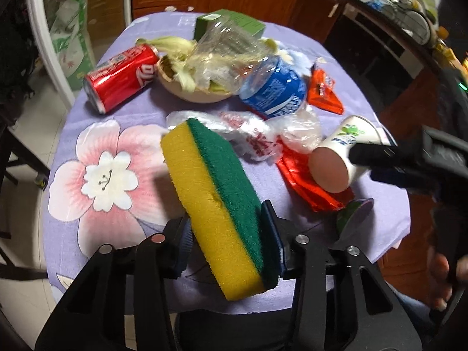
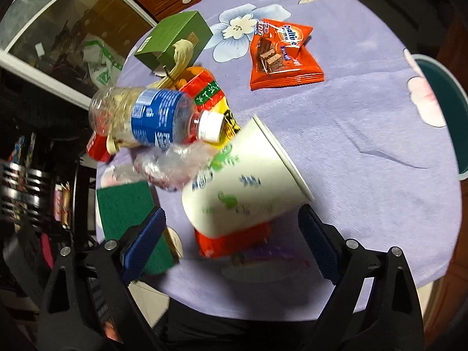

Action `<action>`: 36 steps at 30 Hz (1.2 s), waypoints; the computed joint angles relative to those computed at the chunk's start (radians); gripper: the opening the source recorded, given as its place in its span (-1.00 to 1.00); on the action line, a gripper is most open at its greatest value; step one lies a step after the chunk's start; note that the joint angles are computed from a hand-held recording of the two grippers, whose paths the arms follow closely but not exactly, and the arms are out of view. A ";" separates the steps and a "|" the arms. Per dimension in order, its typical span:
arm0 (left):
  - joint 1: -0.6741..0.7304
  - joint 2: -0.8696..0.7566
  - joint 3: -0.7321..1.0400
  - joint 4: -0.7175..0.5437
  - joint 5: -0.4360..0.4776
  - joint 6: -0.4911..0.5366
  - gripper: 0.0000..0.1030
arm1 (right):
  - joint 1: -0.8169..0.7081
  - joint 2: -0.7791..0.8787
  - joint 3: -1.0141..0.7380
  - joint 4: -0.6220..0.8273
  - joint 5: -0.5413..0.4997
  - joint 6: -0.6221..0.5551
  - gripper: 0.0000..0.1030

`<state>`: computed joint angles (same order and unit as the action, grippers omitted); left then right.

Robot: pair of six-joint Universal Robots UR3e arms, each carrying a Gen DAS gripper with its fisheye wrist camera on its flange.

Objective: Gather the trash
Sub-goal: 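Grasp the yellow-green sponge with the left tool while the right tool grasps the white paper cup, then carry sponge and cup over the teal bin and open both tools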

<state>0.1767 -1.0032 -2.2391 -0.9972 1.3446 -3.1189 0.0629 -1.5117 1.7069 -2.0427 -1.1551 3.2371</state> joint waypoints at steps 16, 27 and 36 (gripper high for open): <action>-0.022 -0.045 0.050 0.003 -0.009 0.023 -0.23 | 0.012 0.071 -0.040 -0.068 0.019 -0.014 0.11; -0.111 -0.118 0.307 -0.029 0.028 -0.019 -0.23 | -0.181 -0.139 0.058 -0.018 0.045 -0.149 0.11; -0.469 -0.663 0.827 0.020 0.152 -0.090 -0.23 | -0.564 -0.266 0.103 0.052 0.088 -0.313 0.12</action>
